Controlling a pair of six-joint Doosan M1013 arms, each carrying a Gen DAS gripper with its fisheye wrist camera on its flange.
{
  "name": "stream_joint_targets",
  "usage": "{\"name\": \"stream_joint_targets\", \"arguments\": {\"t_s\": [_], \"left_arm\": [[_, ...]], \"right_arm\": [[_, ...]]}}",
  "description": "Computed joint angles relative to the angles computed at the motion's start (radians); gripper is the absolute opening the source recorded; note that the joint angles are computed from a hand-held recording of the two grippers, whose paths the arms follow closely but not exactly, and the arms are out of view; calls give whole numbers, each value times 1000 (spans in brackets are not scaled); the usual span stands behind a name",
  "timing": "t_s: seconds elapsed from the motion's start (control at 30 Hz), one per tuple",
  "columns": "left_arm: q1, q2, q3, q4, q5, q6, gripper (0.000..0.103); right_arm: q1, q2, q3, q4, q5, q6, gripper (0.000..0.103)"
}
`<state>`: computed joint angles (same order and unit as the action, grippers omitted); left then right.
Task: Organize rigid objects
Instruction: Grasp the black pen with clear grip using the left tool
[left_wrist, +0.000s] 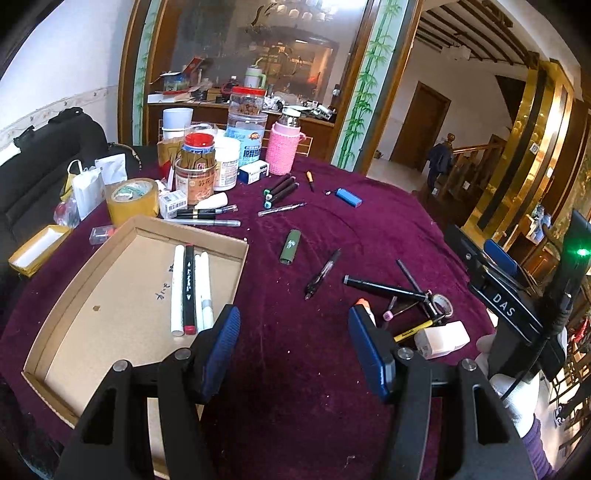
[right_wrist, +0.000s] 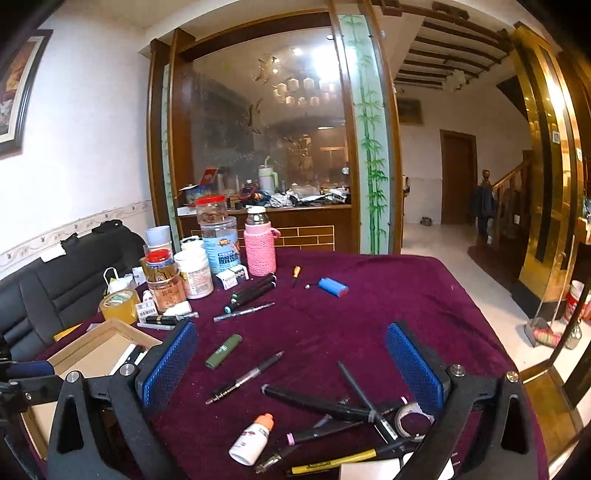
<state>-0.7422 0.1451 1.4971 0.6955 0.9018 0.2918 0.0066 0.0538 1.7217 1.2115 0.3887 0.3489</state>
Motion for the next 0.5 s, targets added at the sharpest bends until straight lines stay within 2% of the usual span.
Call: {"name": "stream_joint_targets", "arguments": {"t_s": [0.13,0.27,0.37,0.47,0.5], "left_arm": [[-3,8,0,-3,-1,14,60],[9,6,16,-51,-34,33,60],[17,3,24,-78,-53,43,60],[16,1,27,-75,-50,51,60],[16,2,26,-76,-49,55,60]], "right_arm": [[-2,-4,13,-21,-15,15,103],[0,-4,14,-14,-39,-1,103],[2,16,-16,-78,-53,49,103],[3,44,-46,-130,-103,99,103],[1,61,-63,-187,-127,159,103]]}}
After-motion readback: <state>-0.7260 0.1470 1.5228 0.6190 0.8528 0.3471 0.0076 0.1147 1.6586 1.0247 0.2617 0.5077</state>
